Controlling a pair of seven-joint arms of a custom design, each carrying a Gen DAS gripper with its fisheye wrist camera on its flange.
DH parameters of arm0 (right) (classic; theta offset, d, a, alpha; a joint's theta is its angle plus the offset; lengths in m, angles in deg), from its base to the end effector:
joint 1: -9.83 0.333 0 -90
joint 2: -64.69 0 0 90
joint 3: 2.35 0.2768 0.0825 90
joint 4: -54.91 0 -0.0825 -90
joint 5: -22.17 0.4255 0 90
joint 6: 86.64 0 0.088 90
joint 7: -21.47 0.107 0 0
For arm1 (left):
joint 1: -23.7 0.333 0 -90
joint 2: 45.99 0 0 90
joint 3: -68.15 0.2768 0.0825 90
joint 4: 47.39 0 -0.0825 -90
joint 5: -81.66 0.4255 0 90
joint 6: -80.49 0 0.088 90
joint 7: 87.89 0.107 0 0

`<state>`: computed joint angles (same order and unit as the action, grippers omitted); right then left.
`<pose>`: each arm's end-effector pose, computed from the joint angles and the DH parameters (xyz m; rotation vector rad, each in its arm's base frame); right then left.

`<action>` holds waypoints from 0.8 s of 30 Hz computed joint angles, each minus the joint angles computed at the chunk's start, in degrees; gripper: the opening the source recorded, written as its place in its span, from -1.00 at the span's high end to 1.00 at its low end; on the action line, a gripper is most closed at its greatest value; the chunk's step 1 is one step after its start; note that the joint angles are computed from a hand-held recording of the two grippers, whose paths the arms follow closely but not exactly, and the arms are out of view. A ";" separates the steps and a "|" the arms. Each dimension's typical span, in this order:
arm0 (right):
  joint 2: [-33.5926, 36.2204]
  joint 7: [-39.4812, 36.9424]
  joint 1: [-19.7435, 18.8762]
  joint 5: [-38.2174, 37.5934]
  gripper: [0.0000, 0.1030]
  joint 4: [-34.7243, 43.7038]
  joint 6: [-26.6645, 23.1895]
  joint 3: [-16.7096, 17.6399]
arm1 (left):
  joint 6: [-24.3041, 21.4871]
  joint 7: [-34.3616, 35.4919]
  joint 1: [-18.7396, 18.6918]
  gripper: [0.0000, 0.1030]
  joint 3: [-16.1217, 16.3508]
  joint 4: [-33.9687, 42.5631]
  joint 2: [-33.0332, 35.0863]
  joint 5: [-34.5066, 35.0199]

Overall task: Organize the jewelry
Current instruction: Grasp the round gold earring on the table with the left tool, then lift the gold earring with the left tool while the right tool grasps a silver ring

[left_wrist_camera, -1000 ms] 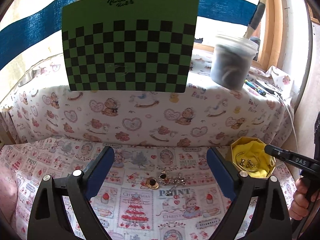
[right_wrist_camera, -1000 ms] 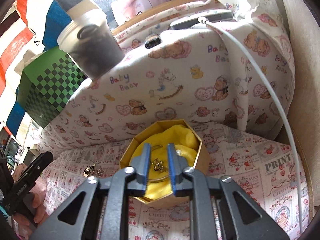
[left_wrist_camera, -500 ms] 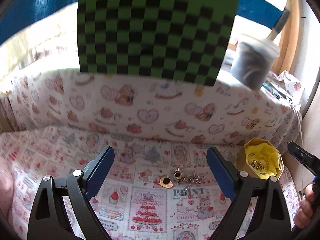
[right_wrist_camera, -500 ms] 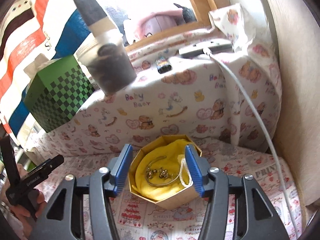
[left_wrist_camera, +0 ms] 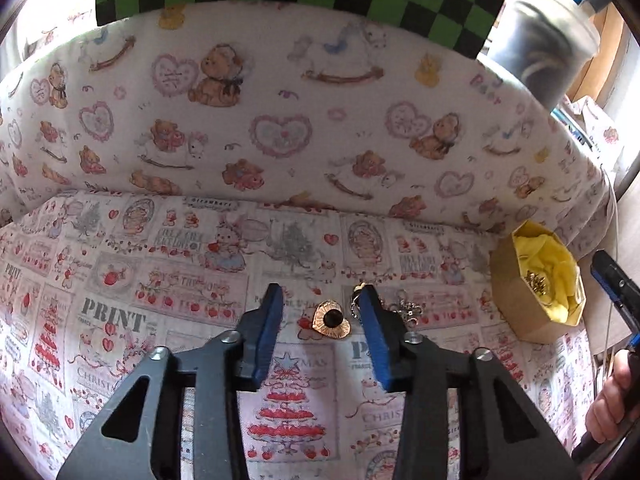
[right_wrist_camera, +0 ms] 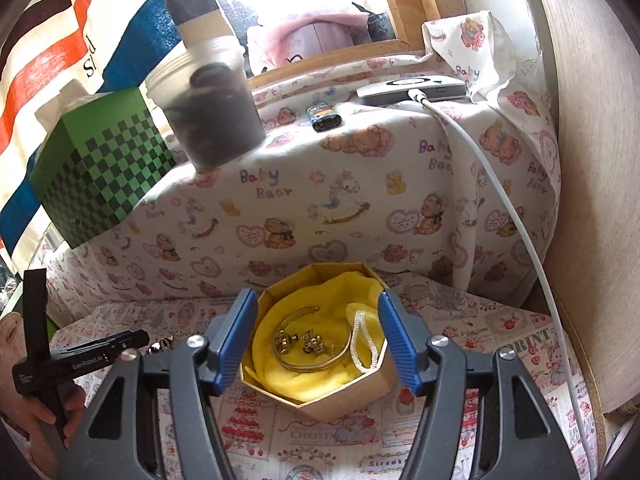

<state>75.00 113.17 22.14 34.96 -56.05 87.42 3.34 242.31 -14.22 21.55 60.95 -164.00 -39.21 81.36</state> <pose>0.6477 0.1894 0.4442 -1.6509 1.5494 -0.5040 0.6423 -0.1038 0.4043 -2.0199 1.7690 -0.8062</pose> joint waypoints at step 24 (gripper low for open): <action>-0.49 -1.49 -0.14 1.82 -0.18 -0.23 -0.67 0.42 | 2.40 -12.32 -2.67 0.83 1.62 -2.59 -2.69 11.75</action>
<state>74.51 111.68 22.00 36.78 -56.28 86.75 3.76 244.70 -26.54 18.89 62.57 -166.60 -41.90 93.11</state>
